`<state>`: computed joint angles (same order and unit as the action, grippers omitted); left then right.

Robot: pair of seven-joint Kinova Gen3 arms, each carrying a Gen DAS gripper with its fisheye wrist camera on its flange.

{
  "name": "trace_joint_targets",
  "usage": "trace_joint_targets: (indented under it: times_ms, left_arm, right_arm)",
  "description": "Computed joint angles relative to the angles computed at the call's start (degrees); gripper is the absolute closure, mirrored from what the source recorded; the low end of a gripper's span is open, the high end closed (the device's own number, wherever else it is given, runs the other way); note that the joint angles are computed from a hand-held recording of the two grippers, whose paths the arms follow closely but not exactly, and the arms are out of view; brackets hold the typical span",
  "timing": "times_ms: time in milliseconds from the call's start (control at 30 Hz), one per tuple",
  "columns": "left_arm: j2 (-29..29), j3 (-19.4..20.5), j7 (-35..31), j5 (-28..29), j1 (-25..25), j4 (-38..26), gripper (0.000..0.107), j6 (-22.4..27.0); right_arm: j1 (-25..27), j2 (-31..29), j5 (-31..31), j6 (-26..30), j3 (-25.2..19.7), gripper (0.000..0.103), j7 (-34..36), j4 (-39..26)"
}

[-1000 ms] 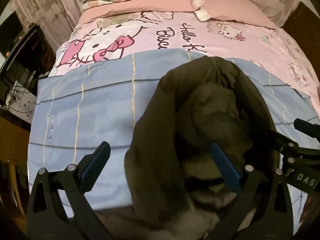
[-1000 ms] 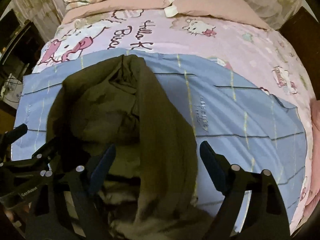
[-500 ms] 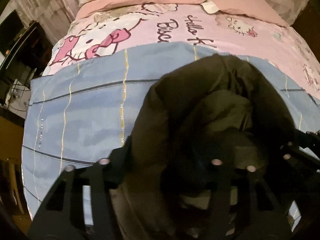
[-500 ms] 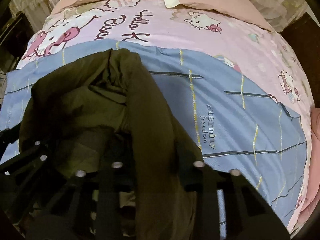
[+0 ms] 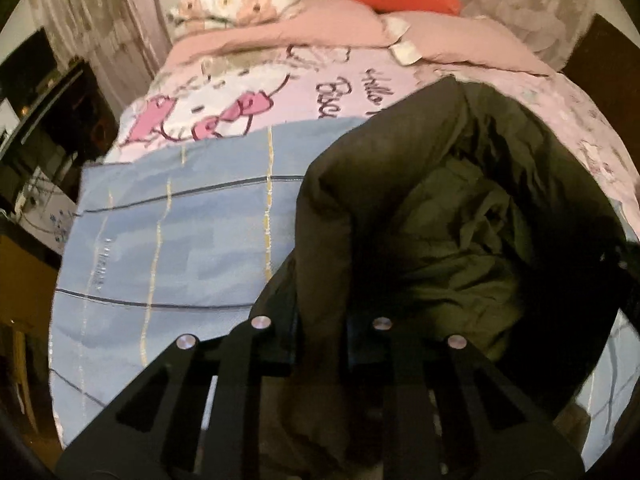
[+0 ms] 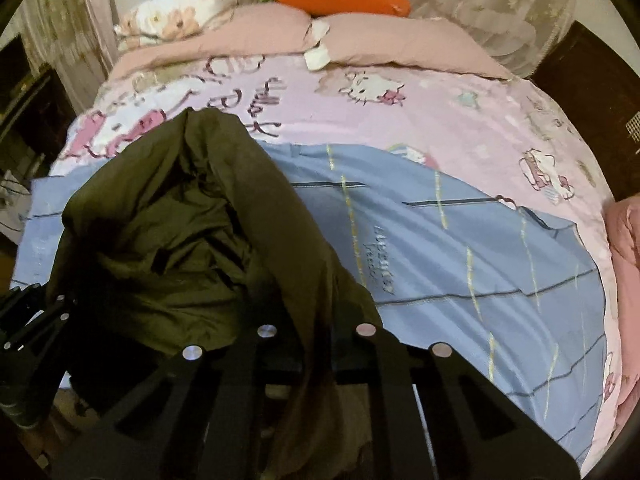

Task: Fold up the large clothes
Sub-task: 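Lift the hood end with both tools and fold it over toward the hem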

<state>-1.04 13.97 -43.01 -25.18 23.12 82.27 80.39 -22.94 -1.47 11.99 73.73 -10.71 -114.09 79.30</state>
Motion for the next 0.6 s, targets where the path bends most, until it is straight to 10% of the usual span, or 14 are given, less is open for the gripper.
trace_joint_targets:
  times_ms: [267,600]
  left_arm:
    - [-8.58,11.87,6.44,-6.23,4.78,0.95,0.091,10.57]
    - [-18.02,28.91,18.45,0.78,1.74,1.83,0.089,20.26]
  right_arm:
    - [4.28,-14.54,-7.22,4.27,1.13,0.095,3.72,4.78]
    - [10.01,-33.11,-16.61,12.41,2.33,0.095,7.23,12.41]
